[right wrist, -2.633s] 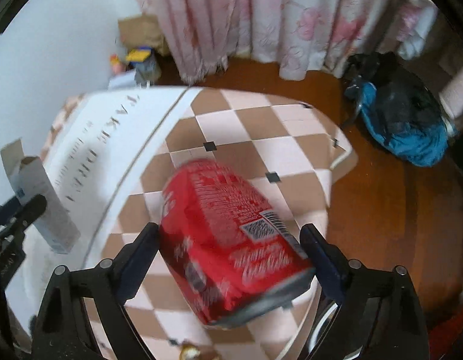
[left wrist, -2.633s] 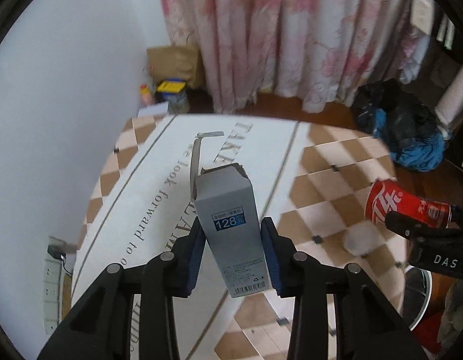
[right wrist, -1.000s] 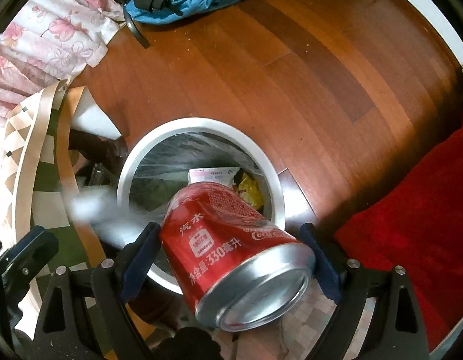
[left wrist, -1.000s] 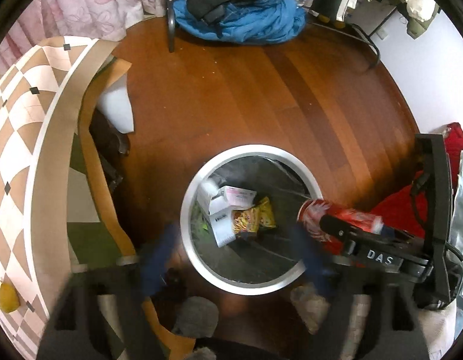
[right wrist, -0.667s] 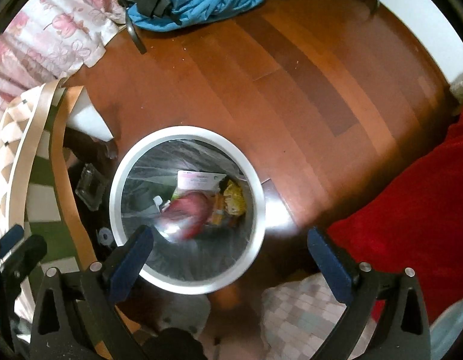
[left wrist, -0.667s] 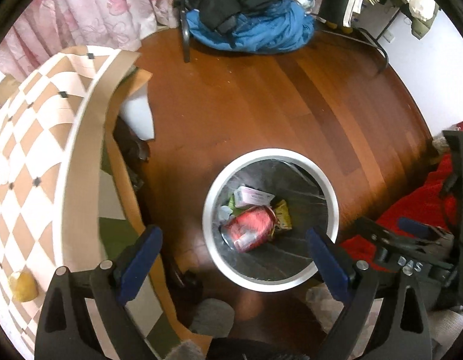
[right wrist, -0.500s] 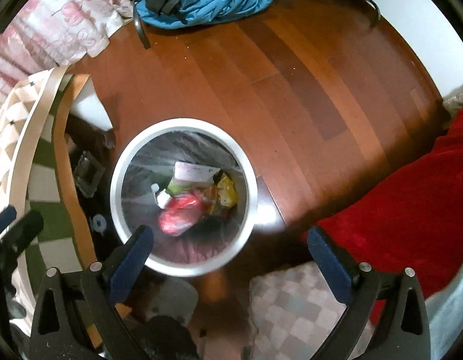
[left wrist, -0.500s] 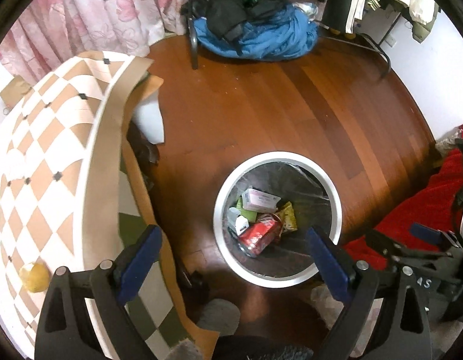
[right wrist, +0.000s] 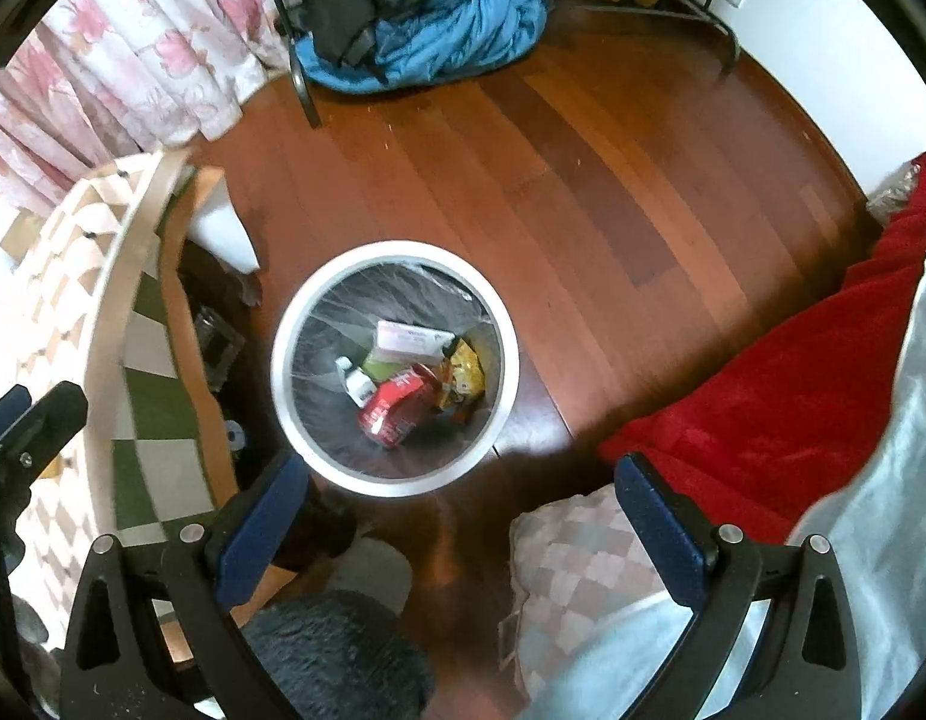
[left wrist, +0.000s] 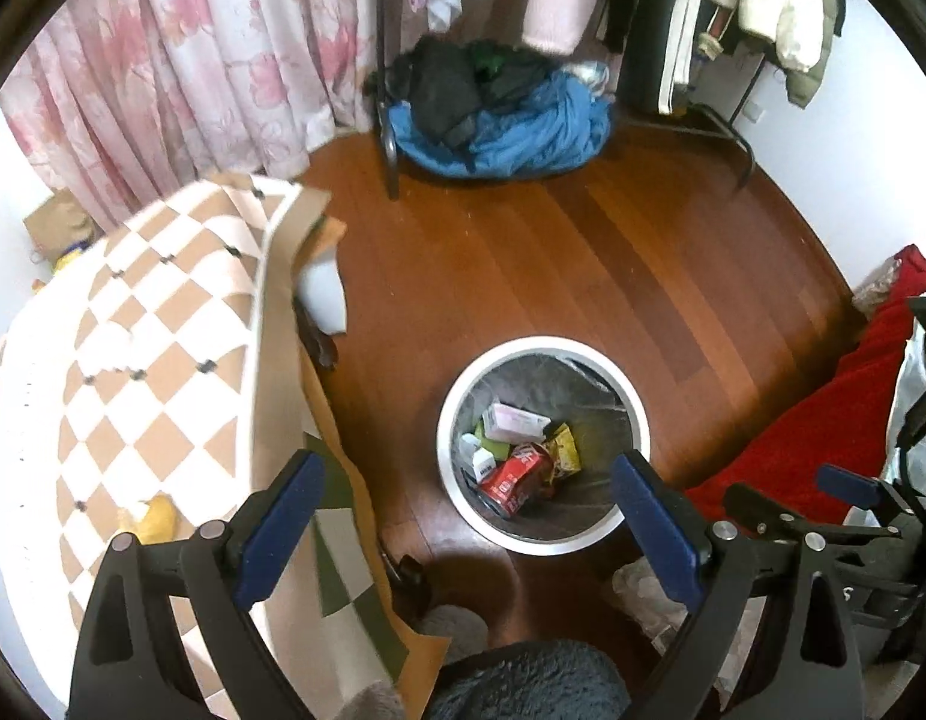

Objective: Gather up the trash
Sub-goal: 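Move both tools back toward the table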

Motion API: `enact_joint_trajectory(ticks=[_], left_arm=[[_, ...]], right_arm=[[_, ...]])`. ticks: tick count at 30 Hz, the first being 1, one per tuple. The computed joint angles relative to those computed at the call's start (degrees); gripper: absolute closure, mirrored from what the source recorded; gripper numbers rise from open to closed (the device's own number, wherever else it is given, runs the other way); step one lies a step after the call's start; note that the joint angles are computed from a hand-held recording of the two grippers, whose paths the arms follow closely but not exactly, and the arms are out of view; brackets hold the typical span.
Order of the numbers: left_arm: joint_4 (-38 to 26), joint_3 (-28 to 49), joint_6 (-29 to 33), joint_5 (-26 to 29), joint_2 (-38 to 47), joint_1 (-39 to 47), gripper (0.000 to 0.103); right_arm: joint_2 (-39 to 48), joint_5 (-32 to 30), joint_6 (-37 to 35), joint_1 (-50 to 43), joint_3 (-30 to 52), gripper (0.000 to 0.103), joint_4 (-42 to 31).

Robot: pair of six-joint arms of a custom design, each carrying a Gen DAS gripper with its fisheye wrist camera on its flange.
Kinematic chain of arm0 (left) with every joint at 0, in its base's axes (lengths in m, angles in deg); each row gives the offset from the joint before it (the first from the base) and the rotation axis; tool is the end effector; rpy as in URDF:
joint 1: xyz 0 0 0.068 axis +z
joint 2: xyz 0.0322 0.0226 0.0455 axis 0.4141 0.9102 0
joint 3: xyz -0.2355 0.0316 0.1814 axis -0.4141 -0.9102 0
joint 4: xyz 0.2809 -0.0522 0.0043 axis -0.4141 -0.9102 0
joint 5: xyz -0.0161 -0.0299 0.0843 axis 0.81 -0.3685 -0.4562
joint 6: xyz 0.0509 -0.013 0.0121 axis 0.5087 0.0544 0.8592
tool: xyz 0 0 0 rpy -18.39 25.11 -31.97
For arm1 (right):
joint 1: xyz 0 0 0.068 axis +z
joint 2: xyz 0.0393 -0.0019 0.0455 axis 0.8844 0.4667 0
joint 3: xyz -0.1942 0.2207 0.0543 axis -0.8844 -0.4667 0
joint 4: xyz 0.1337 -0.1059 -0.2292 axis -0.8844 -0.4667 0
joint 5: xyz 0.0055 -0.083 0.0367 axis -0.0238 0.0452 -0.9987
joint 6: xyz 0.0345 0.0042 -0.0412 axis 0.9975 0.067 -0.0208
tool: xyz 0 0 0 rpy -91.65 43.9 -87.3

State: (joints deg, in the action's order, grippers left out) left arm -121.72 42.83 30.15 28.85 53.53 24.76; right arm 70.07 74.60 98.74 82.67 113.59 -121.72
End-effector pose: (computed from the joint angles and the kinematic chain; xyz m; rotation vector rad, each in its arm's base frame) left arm 0.3418 -0.0066 0.2553 0.5996 2.6706 -0.2235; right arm 0.2468 0.0866 0.2341 0.7618 2.8277 -0.0490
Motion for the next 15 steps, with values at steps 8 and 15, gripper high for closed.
enact_joint_trajectory(ticks=[8,15], left_arm=[[-4.2,4.1,3.3,4.2,-5.9,8.0,0.005],[-7.4,14.5,5.4,7.9,-0.1,20.2,0.005]], right_arm=[[-4.9,4.1,7.5,8.1,9.7,0.000,-9.4],[3.5,7.1,10.1,16.8,25.7,0.000,-11.7]])
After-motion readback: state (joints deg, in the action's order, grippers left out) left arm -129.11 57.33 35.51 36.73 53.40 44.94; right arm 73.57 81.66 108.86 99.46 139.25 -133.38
